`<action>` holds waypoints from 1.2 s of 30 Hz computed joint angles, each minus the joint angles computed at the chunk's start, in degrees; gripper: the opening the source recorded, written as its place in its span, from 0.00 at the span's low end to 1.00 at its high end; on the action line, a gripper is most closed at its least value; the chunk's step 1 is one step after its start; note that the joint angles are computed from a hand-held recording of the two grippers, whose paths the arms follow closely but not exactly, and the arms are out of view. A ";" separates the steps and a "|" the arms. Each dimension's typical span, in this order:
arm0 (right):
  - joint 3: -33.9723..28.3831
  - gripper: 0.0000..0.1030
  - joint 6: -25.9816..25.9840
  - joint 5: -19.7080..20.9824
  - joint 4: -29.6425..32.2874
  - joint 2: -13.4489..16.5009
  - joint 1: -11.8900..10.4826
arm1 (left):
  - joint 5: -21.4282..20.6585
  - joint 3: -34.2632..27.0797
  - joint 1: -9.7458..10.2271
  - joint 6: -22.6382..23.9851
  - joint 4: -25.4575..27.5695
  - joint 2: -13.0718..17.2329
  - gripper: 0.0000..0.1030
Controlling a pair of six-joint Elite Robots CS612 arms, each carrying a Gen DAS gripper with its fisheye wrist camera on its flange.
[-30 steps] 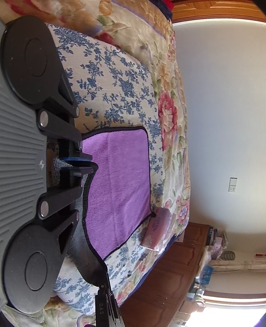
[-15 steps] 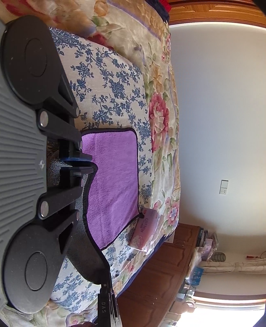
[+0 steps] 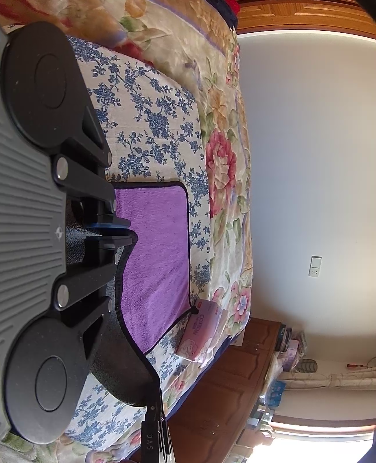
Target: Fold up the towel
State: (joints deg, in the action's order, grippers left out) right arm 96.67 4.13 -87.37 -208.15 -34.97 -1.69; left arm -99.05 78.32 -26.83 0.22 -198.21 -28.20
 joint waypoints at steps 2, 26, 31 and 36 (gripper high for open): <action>-0.16 0.04 -0.30 -0.06 -0.53 0.05 -0.02 | 0.03 -0.70 0.03 -0.03 0.06 0.36 0.06; -4.19 0.04 -2.97 0.83 -0.53 1.79 -0.56 | -0.78 -8.19 0.00 0.87 3.42 4.08 0.06; -4.97 0.04 -2.29 0.73 -2.13 2.43 -0.64 | -0.62 -9.48 0.10 0.49 3.36 4.62 0.06; -5.70 0.04 -2.09 0.24 -3.07 2.94 -0.74 | -0.83 -10.67 0.13 0.51 3.55 5.09 0.06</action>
State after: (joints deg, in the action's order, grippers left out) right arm 90.96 2.04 -87.13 -211.22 -32.03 -2.43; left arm -99.88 67.65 -26.70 0.72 -194.66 -23.11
